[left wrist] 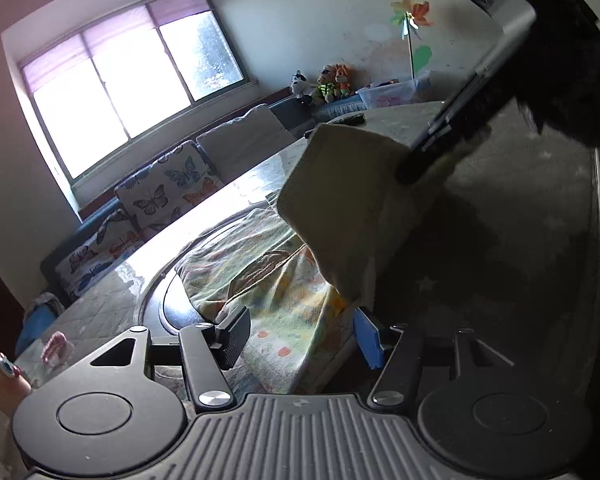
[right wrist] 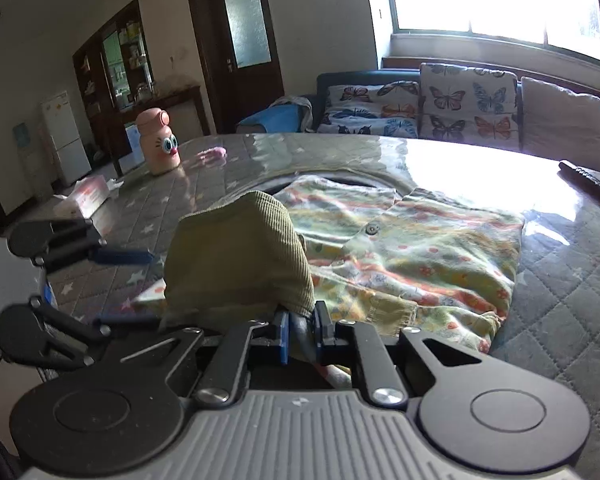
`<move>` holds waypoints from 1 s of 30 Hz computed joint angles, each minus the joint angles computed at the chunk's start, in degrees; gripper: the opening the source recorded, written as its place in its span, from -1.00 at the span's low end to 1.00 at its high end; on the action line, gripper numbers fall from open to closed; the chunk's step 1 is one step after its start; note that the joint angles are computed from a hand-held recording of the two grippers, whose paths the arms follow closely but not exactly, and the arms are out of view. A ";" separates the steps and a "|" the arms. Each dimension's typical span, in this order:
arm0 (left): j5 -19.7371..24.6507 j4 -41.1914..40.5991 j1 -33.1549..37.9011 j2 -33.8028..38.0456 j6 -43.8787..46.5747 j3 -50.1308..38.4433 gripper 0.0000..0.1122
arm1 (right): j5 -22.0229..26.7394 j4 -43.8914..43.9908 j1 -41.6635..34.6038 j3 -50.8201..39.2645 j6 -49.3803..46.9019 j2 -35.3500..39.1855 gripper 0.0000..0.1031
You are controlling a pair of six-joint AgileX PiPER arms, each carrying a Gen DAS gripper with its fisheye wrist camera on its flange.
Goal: Fold clothes
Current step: 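Lift the hem with both grippers and fold it over toward the collar, then open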
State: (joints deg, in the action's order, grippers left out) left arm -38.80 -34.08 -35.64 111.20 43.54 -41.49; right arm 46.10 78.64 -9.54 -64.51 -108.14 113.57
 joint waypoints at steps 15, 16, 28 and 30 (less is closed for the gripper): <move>-4.67 -1.29 -0.59 4.42 3.86 -1.87 -0.49 | 1.23 5.60 -1.05 1.45 -1.47 -1.00 -0.82; -4.32 -0.96 -0.30 4.30 3.42 -1.96 -0.63 | 1.26 5.91 -1.34 1.94 -1.74 -1.11 -0.83; 5.01 3.70 -2.96 -15.73 -6.17 9.28 -0.90 | 12.13 0.86 -11.28 10.73 -3.83 -10.59 -0.87; 7.73 2.89 -3.89 -19.91 -6.64 10.62 -0.90 | 15.03 -1.14 -13.93 12.34 -3.64 -13.44 -0.87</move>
State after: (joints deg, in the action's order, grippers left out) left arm -31.07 -31.19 -39.53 91.28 36.90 -30.86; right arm 61.13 77.50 -23.47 -52.17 -111.78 100.13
